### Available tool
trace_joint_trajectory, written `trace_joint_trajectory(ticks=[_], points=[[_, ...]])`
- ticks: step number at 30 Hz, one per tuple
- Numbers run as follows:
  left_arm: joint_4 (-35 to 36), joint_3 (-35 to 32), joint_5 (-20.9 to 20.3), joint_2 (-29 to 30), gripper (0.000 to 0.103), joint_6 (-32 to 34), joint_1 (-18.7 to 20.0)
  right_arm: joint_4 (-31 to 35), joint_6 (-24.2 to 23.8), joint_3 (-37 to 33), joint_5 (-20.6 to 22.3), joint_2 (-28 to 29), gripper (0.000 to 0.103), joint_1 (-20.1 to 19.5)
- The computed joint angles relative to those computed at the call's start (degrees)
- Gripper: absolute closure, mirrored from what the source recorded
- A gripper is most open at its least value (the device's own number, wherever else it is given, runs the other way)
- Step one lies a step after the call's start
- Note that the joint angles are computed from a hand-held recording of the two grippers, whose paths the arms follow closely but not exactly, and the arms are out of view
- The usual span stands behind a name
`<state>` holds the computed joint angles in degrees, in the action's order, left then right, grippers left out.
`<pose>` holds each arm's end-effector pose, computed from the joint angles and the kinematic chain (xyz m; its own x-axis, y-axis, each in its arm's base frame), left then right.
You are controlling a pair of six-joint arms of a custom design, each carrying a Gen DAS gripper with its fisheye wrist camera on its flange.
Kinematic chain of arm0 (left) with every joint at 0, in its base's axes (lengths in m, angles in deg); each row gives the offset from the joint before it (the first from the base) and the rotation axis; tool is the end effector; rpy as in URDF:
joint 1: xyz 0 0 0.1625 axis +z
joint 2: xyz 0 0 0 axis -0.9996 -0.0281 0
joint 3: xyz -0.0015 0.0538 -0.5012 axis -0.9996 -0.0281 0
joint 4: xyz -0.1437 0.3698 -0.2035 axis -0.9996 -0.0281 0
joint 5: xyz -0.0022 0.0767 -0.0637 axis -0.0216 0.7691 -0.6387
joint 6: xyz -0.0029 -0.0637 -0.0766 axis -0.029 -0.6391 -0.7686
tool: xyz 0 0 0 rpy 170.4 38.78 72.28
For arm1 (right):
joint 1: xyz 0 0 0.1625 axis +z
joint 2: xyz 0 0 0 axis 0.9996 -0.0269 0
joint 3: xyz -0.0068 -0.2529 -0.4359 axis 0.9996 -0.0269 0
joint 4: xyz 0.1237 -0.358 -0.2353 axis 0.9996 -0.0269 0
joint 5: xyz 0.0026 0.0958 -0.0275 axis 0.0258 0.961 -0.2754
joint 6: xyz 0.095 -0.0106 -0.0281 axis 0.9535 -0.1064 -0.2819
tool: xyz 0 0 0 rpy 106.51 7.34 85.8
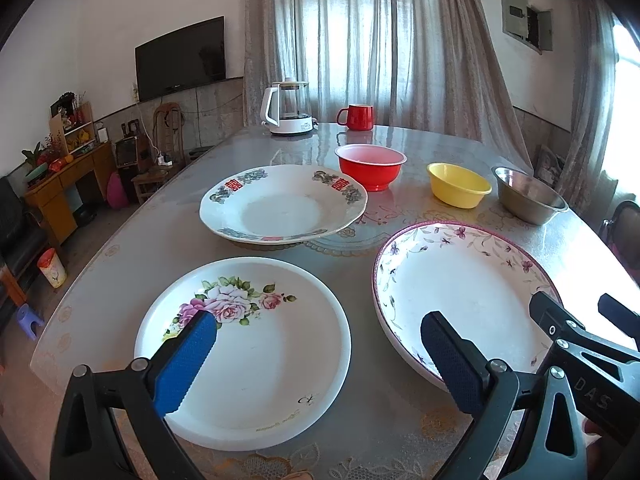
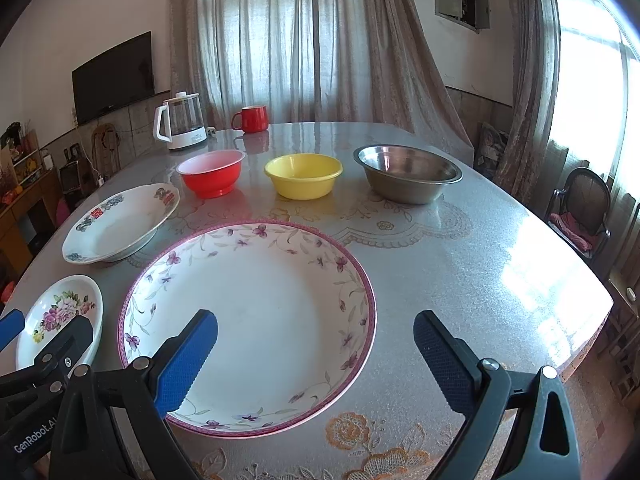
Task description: Organize plates and bowls
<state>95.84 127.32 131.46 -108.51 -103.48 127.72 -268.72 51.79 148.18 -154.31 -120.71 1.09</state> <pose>-0.4012 -0.5935 -0.0462 -0.6634 0.3567 -0.6578 0.7148 0.5622 -0.4160 0.0559 -0.5400 0.3126 -0.5885 0.5223 0.6171 -0.3265 0.5448 -0.7724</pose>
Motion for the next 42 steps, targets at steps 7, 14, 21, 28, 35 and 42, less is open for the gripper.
trace_joint_trajectory(ticks=[7,14,21,28,35,42], points=[[0.26,-0.24,0.06,0.06,0.000,-0.11,0.05,0.05,0.00,-0.04,0.10,0.01,0.002,-0.05],[0.70,-0.65,0.15,0.28,0.000,-0.26,0.09,0.46,0.18,-0.08,0.17,-0.04,0.002,-0.02],[0.79,-0.75,0.35,0.32,0.000,-0.32,0.09,0.76,0.31,-0.07,0.12,-0.09,0.002,-0.03],[0.65,-0.59,0.43,0.23,0.000,-0.27,0.16,0.69,0.23,-0.10,0.13,-0.06,0.002,-0.01],[0.22,-0.45,0.48,0.19,0.000,-0.03,0.10,0.68,0.22,-0.08,0.26,-0.07,0.002,0.00],[0.35,-0.52,0.56,0.23,0.000,-0.18,0.09,0.72,0.20,-0.08,0.24,-0.08,0.002,0.00]])
